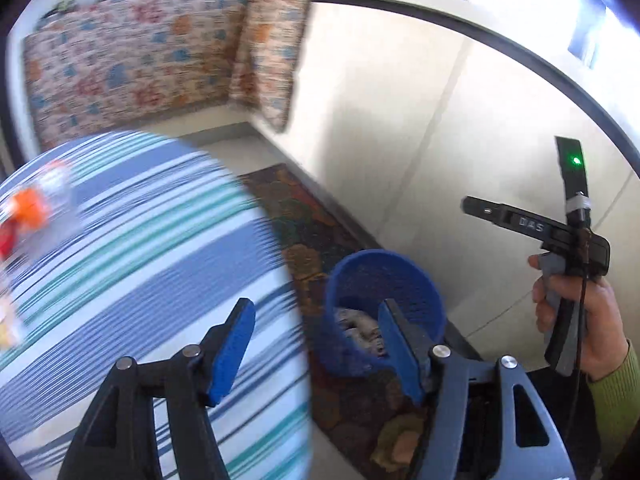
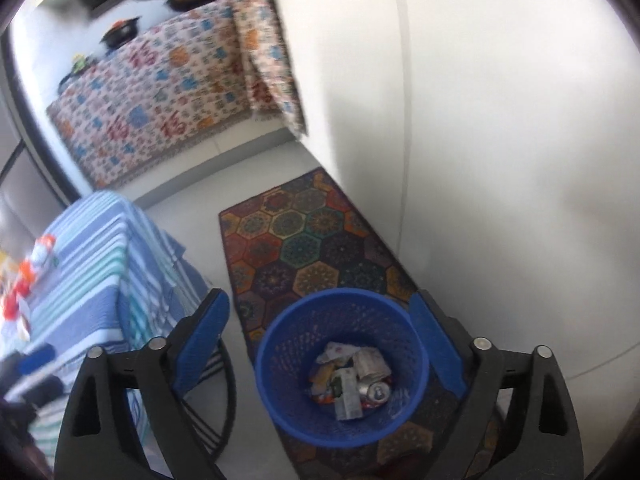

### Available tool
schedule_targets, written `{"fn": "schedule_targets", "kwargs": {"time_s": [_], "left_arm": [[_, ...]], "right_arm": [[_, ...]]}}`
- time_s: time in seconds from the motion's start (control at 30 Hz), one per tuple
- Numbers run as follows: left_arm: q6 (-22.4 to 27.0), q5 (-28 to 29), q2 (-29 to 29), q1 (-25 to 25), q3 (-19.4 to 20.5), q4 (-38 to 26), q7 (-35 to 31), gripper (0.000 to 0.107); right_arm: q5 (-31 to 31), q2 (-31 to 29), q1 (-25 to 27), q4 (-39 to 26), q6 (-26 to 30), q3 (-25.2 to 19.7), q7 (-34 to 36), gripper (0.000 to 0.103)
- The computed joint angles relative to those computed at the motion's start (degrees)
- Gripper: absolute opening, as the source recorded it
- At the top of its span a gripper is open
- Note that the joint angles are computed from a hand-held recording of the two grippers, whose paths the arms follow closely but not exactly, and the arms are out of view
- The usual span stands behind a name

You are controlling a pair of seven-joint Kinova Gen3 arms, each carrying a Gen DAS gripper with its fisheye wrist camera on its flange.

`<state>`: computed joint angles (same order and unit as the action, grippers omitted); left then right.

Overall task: Collect trash
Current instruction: 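Move both open tools back over the table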

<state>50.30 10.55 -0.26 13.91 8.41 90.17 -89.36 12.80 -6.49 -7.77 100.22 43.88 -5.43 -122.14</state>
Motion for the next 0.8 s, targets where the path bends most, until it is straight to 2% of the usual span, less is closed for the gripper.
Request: {"fn": "schedule_targets", "kwargs": {"time_s": [0.13,0.23,0.3,0.4,0.57,0.63,0.67,0.73,0.8], "left_arm": [[2.4,-4.7,-6.8,-4.8,-3.9,5.5,3.2,0.067],[3.0,-8.0,-10.9,-9.2,-7.1,9.3,2.1,0.067],[3.4,-8.4,-11.4,-12.0,-9.2,10.6,1.0,0.067],[5.0,-5.2,-9.4,-15.5,-13.7,10.0,-4.3,0.067],[1.6,-6.7,-6.4,-19.6,-13.2,9.2,-7.9,0.071],[-1.1,-8.3,-4.8,-20.5,-12.4,8.9,-7.6,0.08],[-1.6,-8.1,-3.7,-21.0,-12.5,8.4,-7.5,0.089],[-1.9,-8.6,-1.8,-21.8,-12.2,6.8,-5.7,0.089],[-1.8,-9.0,0.6,-22.4,-12.1,4.6,-5.1,0.097]], "right_arm": [[2.5,2.0,-5.0,-1.7,-0.5,-5.0,-1.6,0.095],[2.8,4.7,-10.8,-4.8,-0.2,-7.9,-1.2,0.099],[3.7,7.6,-15.2,-7.9,0.7,-9.6,-1.0,0.099],[4.6,13.5,-21.1,-14.2,4.6,-10.5,-1.1,0.1],[9.7,23.7,-30.3,-24.9,10.8,-7.3,-6.4,0.1],[10.4,27.1,-32.6,-28.7,12.7,-5.3,-7.2,0.1],[10.6,28.4,-33.5,-30.2,13.2,-4.3,-7.4,0.1],[10.2,30.4,-34.5,-32.4,13.9,-2.5,-7.0,0.1],[9.9,32.3,-35.2,-34.6,13.8,-0.6,-6.2,0.101]]}}
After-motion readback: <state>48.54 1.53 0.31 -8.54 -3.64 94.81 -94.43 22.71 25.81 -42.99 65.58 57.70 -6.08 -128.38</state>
